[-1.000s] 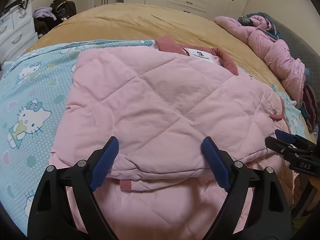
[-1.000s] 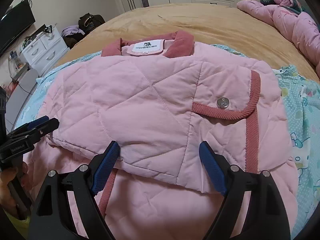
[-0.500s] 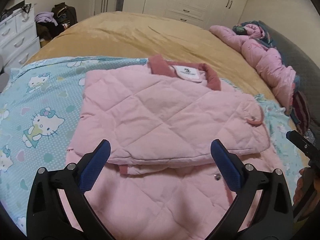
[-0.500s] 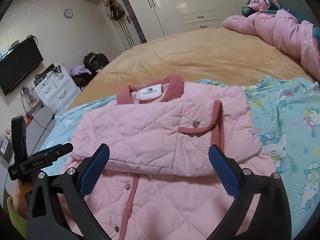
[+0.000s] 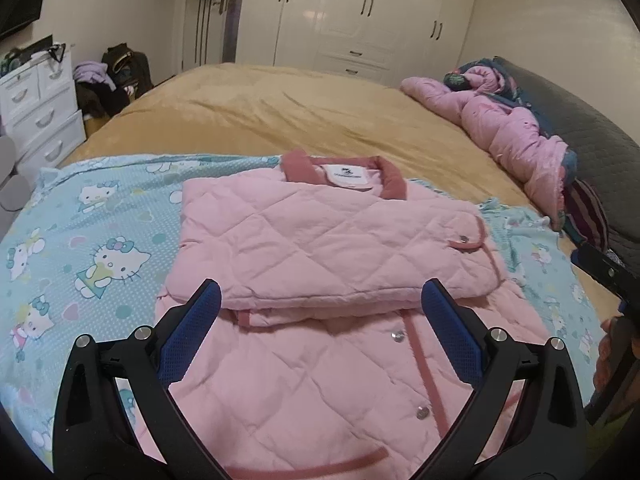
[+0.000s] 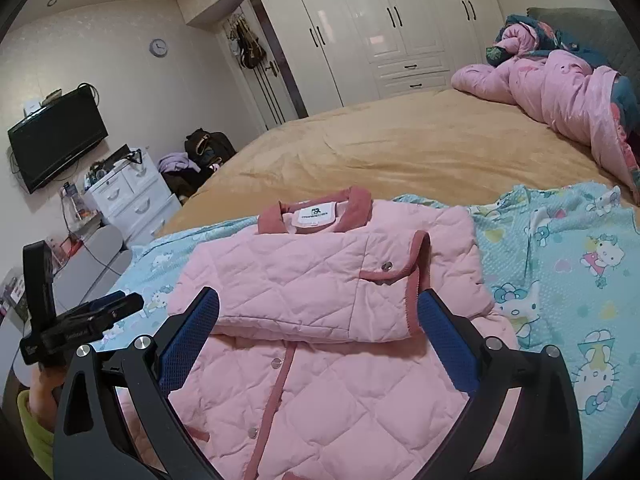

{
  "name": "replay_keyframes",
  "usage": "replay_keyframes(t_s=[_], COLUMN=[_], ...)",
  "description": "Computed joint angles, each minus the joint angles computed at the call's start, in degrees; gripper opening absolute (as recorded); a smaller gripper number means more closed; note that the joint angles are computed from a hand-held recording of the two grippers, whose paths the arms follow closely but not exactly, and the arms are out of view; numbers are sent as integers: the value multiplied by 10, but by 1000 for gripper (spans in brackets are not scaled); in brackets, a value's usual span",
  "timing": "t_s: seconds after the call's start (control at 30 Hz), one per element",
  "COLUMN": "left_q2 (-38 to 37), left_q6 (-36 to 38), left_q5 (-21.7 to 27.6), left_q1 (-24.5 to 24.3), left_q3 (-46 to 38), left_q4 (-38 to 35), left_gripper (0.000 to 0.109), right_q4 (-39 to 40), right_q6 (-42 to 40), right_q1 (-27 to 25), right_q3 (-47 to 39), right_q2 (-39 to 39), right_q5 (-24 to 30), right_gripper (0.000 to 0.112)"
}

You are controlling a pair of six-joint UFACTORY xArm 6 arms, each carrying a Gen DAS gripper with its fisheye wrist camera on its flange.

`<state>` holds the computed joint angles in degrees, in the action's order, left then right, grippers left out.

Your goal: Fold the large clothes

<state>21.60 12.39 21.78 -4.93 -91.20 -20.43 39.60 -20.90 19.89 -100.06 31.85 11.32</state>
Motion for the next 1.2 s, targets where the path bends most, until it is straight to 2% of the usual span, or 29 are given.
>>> replay_keyframes(t_s=[0.23, 0.57, 0.83, 1.2], left_q2=[-54, -112, -156, -212], left_q6=[18, 30, 7, -30], left_q5=[-47, -82, -98, -113], left_q1=[-12, -16, -17, -17], left_q3=[79, 164, 227, 296], left_q4=[-9, -32, -8, 32], left_gripper=[94, 94, 94, 94], right_q4=[36, 100, 144, 160], right_q6=[-37, -104, -151, -171], right_q1=[5, 18, 26, 30], right_q3=[38, 81, 120, 178], right_q2=[-33, -74, -108, -151], right_q5=[-19, -33, -40, -36], right_gripper=[99, 99, 99, 99])
